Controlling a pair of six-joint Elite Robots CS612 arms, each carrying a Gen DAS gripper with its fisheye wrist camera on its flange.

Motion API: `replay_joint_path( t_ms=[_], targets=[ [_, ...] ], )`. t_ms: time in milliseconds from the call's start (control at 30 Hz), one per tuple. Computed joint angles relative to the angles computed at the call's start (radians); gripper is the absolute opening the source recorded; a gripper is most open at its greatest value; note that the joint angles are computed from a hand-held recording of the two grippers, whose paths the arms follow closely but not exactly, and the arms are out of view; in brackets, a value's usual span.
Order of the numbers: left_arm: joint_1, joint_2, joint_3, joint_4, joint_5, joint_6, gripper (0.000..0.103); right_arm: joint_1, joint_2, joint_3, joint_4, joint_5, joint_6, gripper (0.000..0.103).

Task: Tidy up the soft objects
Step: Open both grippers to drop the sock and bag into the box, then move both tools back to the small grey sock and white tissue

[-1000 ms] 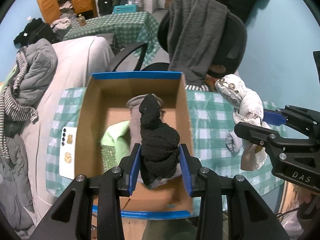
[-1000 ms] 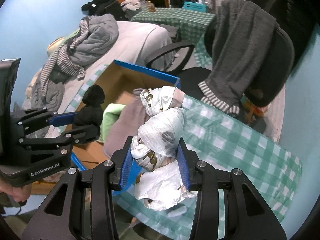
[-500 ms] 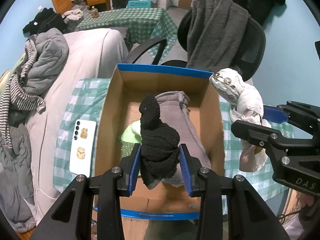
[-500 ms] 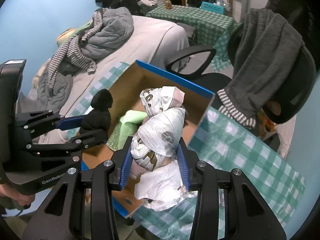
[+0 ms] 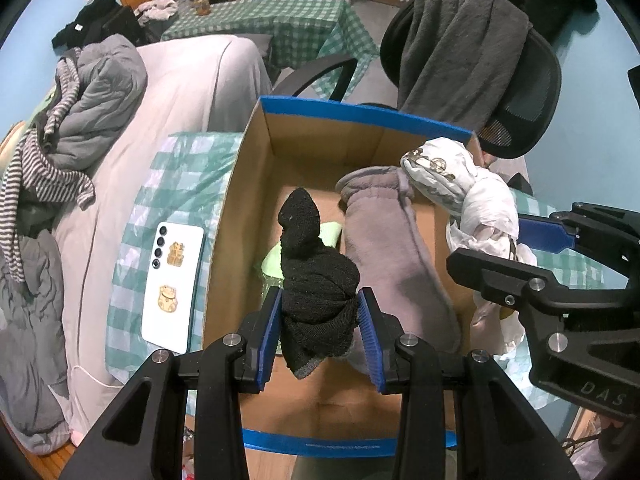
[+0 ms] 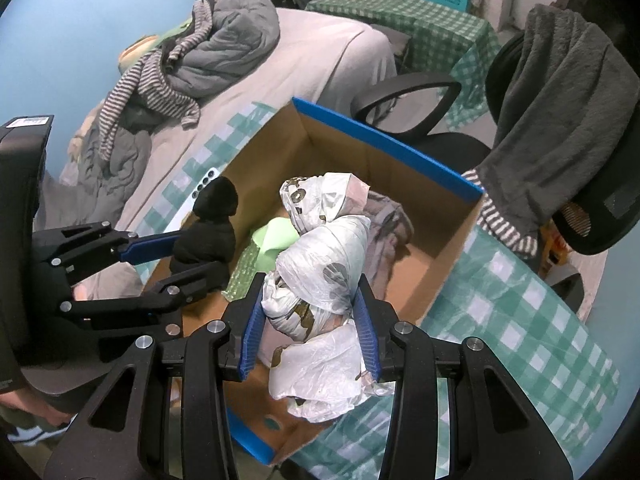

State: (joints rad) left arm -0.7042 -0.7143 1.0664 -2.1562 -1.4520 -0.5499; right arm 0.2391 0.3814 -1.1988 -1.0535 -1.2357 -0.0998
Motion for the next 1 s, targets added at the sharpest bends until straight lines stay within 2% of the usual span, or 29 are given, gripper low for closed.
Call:
replay_joint_path(
  t_ms=[333,467,600,1000],
  targets=[
    [0.004,0.002,0.000,0.016,-0.007,-0.022,0.043,0.009,-0.013,0.030,0.002,-0.021,-0.011,0.045],
    [0.003,-0.003,0.004,0.015,0.004,-0.027,0.046,0.010,-0.013,0.027,-0.004,-0.035,-0.014,0.058],
    [0.001,-0.008,0.008,0.009,0.017,-0.031,0.053,0.010,-0.013,0.018,-0.015,-0.059,-0.014,0.064],
    [-0.017,-0.018,0.005,-0.007,0.036,-0.019,0.053,-0.005,0.001,-0.025,-0.007,-0.077,0.011,0.065]
  ],
)
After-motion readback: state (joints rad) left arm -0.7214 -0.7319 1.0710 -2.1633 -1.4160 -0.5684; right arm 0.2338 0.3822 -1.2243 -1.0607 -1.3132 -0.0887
